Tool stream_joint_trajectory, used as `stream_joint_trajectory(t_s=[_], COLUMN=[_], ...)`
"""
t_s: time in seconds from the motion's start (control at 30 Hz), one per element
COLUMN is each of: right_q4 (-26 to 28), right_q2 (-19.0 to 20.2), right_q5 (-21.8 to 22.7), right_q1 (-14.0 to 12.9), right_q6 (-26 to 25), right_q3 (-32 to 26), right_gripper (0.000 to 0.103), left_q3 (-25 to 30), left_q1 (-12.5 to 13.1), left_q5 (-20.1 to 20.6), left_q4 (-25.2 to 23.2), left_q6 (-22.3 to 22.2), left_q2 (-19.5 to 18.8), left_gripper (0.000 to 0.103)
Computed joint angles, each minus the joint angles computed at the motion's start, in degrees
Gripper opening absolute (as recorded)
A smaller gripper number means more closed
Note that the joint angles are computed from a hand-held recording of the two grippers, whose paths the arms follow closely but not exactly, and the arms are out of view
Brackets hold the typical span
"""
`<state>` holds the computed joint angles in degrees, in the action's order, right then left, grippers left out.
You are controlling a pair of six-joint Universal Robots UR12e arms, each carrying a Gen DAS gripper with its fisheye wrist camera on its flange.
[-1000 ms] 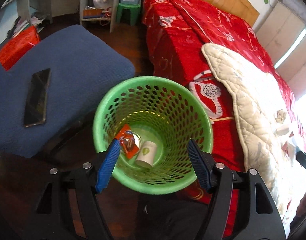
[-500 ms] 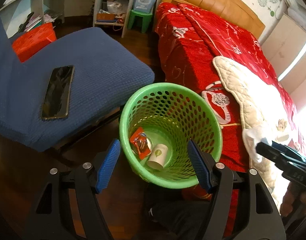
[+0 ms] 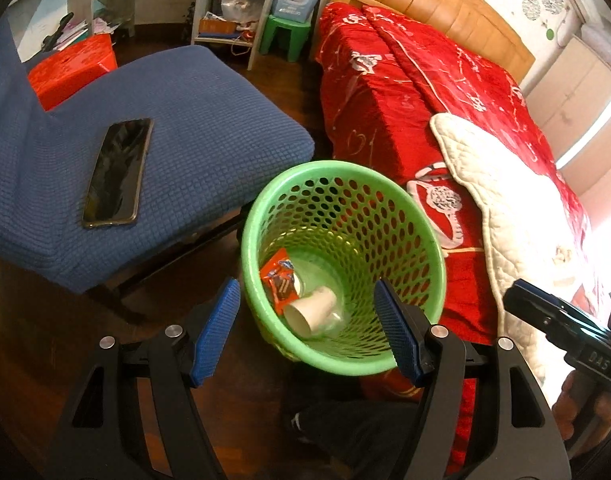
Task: Collect trash
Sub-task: 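Reach the right tool to the pink wrapper on the blanket and grasp it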
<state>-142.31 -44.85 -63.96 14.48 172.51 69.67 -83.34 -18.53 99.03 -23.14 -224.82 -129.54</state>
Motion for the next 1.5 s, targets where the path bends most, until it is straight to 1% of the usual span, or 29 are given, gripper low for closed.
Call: stream_joint_trajectory(t_s=[0.2,0.37,0.5,0.63,0.77,0.83,0.9,1.03,1.13,1.33,1.37,1.5], right_q4=[-3.62,-7.38,-10.55,-13.42,-15.03,-15.59,-15.78,-16.55,-17.41,-21.5,-22.06,-25.19], right_q2=[-2.98,-5.31,-7.16,-8.86,-10.1,-10.44,-10.72,-11.09,-10.76,-9.45,-9.2,-7.54], right_q5=[-1.84,-4.31,-7.29,-10.45,-12.93,-13.47,-13.33,-11.6,-10.0,-5.55,-4.85,-2.62], right_q1=[-1.96,-4.18,-6.07,-7.99,-10.05,-10.92,-12.06,-14.47,-15.99,-18.61,-18.9,-19.9], right_q6=[0.67,2.28,3.47,4.61,6.35,7.65,10.46,17.74,24.16,37.97,39.65,48.99], right_q3=[4.44,8.23,11.43,14.29,16.43,17.1,17.55,18.54,18.4,18.57,18.47,18.03], right_gripper=[0.066,0.068,0.073,0.075,0.076,0.077,0.078,0.081,0.084,0.085,0.085,0.085], left_q3=[1.75,4.69,6.84,8.92,10.9,11.8,12.61,14.03,15.05,15.92,16.08,16.41], left_q1=[-0.74,-1.83,-2.61,-3.2,-3.71,-3.98,-4.24,-4.47,-4.65,-4.71,-4.7,-4.62], left_q5=[-0.66,-1.22,-1.75,-2.12,-2.55,-2.77,-2.89,-3.97,-4.41,-5.07,-5.13,-5.59], left_q4=[-0.37,-1.37,-2.09,-3.11,-4.23,-4.73,-5.26,-5.96,-6.56,-7.59,-7.81,-8.26], left_q6=[1.12,3.22,4.6,5.86,6.74,7.35,7.92,8.49,9.38,9.41,9.28,9.29], left_q2=[-0.79,-2.09,-3.03,-3.95,-4.84,-5.25,-5.67,-6.49,-7.05,-7.66,-7.8,-8.14], left_gripper=[0.069,0.069,0.069,0.069,0.069,0.069,0.069,0.069,0.069,0.069,0.069,0.069])
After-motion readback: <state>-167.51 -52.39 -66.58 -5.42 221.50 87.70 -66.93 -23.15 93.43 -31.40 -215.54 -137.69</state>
